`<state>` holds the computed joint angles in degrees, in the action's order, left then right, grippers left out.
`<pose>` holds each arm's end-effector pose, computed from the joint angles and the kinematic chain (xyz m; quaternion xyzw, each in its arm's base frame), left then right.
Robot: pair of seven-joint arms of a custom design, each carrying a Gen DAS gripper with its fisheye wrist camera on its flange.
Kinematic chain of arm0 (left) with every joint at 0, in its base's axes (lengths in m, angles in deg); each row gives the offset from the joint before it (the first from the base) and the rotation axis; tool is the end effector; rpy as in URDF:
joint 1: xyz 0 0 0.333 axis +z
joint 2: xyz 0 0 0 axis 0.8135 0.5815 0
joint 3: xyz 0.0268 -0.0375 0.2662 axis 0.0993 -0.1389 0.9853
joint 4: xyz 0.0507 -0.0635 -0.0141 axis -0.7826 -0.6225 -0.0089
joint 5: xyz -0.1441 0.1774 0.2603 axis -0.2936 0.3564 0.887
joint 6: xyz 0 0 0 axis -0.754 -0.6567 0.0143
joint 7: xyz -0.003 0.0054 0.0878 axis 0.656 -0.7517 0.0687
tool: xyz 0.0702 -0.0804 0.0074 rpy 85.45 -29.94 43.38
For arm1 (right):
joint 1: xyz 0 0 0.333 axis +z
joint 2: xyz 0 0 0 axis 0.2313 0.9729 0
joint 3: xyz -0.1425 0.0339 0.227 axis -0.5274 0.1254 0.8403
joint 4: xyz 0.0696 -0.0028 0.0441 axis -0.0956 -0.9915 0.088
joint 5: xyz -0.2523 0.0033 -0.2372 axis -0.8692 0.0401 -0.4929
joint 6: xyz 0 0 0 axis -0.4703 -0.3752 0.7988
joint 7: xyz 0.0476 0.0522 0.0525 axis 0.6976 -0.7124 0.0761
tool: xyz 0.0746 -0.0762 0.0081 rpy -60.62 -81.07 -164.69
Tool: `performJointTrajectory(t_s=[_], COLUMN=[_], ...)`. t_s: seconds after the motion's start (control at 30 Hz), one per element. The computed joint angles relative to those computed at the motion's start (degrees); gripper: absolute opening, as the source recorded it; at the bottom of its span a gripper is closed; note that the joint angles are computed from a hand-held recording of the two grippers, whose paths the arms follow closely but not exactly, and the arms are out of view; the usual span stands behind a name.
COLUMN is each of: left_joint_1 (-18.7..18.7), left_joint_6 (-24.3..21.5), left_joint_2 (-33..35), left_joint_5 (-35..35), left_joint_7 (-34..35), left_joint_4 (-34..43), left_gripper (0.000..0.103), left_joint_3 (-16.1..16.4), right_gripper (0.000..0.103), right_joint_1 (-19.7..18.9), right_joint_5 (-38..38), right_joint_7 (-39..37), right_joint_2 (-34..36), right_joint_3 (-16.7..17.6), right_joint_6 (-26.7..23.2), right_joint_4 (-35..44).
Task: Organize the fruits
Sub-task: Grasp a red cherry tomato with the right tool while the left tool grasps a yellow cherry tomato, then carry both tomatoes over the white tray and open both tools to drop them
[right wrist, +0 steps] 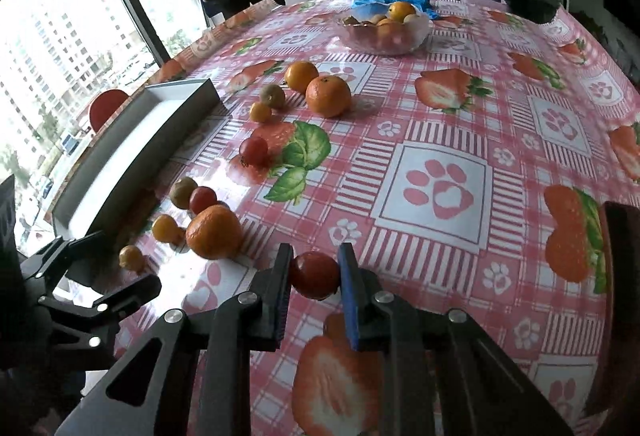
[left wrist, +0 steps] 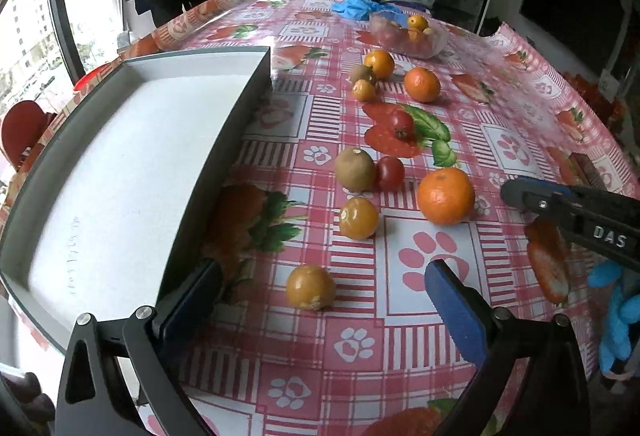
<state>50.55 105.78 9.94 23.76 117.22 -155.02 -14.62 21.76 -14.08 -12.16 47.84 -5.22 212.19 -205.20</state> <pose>0.5568 -0.1818 0.3303 -0.6307 0.7123 -0.2548 0.1728 0.5661 0.0821 0.3446 -0.7303 0.6004 -0.1022 0.3094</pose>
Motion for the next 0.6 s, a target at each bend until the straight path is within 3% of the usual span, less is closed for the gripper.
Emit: performJointTrajectory(t_s=[0.07, 0.2, 0.3, 0.37, 0.4, 0.47, 0.5, 0.6], left_joint_1=[-0.88, -3.68, -4.48, -3.5, -2.08, -2.47, -0.96, -0.62], left_joint_6=[-1.53, -5.28, -4.91, -4.04, -3.52, -3.88, -3.78, -4.25], left_joint_2=[0.08, 0.58, 0.47, 0.28, 0.24, 0.07, 0.07, -0.48], left_joint_5=[0.95, 4.0, 5.72, 5.51, 2.51, 3.48, 1.49, -0.2], left_joint_7=[-0.05, -1.79, -4.35, -3.93, -1.09, -1.51, 1.01, 2.84], left_joint_4=[0.62, 2.27, 2.22, 1.75, 1.36, 1.56, 1.35, 0.84], left_gripper=[0.102, 0.089, 0.083, 0.061, 0.055, 0.028, 0.023, 0.023], left_joint_3=[0.53, 2.39, 3.21, 2.24, 0.53, 0.75, -1.05, -1.65], right_gripper=[0.025, 0.025, 0.025, 0.025, 0.025, 0.025, 0.025, 0.025], right_joint_1=[-0.18, -0.24, -0.12, -0.01, 0.05, 0.15, 0.21, 0.41], right_joint_5=[0.88, 2.1, 2.23, 2.18, 2.16, 2.14, 2.1, 2.0], right_joint_7=[-0.83, -2.04, -2.09, -1.8, -1.67, -1.6, -1.62, -1.47], right_joint_2=[-0.25, -0.88, -1.33, -1.6, -1.8, -2.19, -2.35, -2.72], right_joint_3=[0.39, 0.57, 0.28, 0.09, 0.03, -0.02, -0.06, -0.15], right_joint_6=[-0.05, -0.16, -0.4, -0.54, -0.64, -0.8, -0.85, -1.03], right_joint_4=[-0.29, -0.82, -1.15, -1.32, -1.46, -1.71, -1.81, -2.01])
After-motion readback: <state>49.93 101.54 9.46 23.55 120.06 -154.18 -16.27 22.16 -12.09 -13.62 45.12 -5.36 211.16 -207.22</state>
